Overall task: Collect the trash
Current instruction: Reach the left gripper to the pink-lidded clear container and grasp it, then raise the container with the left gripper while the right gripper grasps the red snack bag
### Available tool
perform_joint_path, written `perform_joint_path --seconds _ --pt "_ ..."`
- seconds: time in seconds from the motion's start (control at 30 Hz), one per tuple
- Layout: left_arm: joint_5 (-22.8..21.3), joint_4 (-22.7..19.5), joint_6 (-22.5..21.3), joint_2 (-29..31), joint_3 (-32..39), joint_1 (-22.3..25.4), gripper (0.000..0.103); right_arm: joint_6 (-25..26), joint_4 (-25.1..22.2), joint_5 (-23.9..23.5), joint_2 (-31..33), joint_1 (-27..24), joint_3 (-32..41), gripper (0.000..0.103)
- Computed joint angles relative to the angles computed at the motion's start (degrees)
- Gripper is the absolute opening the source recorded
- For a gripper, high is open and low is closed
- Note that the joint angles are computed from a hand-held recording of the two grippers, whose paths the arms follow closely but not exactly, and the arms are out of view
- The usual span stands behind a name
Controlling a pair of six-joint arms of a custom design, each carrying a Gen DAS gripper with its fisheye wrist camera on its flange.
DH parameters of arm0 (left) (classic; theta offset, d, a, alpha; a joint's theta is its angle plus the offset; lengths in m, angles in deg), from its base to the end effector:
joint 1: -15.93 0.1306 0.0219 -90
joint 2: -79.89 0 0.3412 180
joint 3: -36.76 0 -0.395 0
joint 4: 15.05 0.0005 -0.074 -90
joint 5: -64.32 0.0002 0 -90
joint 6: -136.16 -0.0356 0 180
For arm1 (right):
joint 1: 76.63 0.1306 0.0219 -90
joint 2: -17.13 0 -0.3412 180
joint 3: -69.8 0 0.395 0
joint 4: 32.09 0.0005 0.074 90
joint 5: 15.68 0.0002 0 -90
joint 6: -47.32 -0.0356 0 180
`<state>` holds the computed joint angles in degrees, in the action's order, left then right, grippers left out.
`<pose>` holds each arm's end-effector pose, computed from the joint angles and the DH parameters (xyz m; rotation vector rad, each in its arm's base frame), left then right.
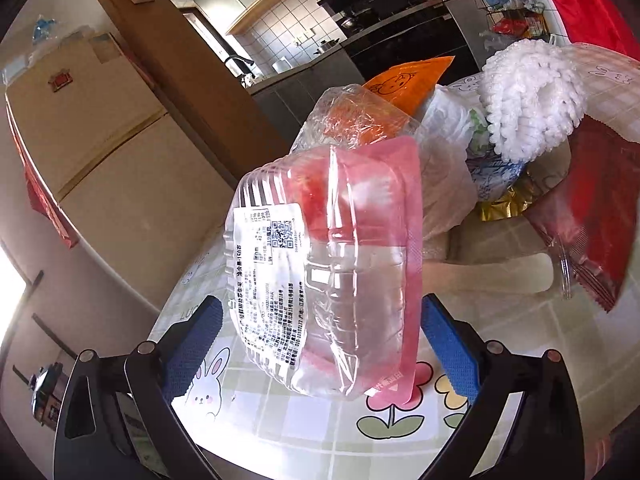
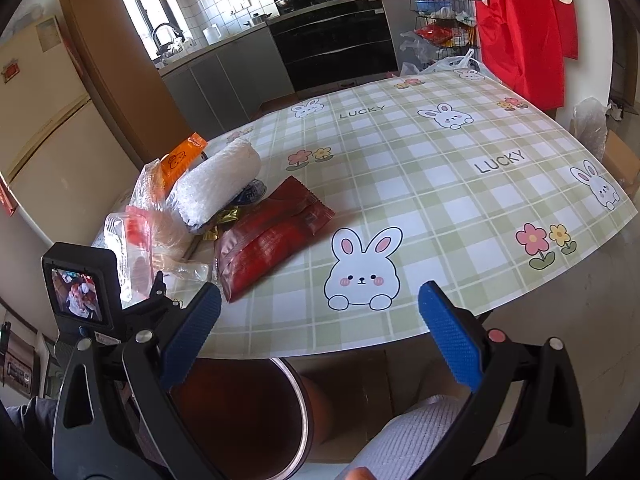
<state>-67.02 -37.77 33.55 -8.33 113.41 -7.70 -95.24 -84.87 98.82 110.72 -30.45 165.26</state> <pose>0.4611 -0.1766 0.3066 0.2830 2.1039 0.6858 0.3607 0.3538 0.4013 0.3141 2.3550 0.3033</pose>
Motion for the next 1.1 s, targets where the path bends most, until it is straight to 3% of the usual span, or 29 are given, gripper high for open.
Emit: perform_joint_path --seconds 0.1,0.27,0.37,0.53,0.57,0.67,0.77,0.97,1.03,1.1 --pt "3.60 -2.81 0.37 0.22 0.53 1.63 0.077 0.67 -0.13 -0.57 0.83 0.03 0.90 0.097" --pt "4.86 -2.44 0.35 -0.38 -0.16 3.54 0.067 3.58 -0.03 -2.58 2.76 0.41 3.08 0.097" --pt "6.69 -1.09 0.10 -2.81 -1.77 4.38 0.054 4.78 -0.64 -3.91 3.93 0.39 4.51 0.097" --pt "16.60 -4.53 3.21 -6.32 -0.83 9.34 0.039 5.76 -0.69 -4.45 4.38 0.53 5.12 0.097" --pt "16.92 -4.88 3.80 -6.85 -0.66 10.20 0.037 5.84 -0.60 -4.60 4.39 0.48 5.09 0.097" --pt "23.41 -7.68 7.33 -8.38 -0.05 14.48 0.036 5.43 -0.49 -5.22 4.56 0.36 4.97 0.097" --pt "27.12 -9.70 9.87 -8.64 1.17 17.73 0.036 4.86 0.86 -6.79 4.92 -0.02 4.86 0.097" --pt "31.52 -10.29 13.63 -10.04 0.91 21.34 0.036 5.21 5.02 -10.83 7.42 -1.20 6.86 0.096" --pt "32.17 -9.74 14.53 -11.58 -0.24 21.94 0.036 7.08 6.02 -12.90 10.13 -2.04 10.10 0.088" --pt "32.64 -9.51 15.95 -12.87 -0.88 22.42 0.036 9.20 5.68 -12.52 13.24 -2.46 14.35 0.087"
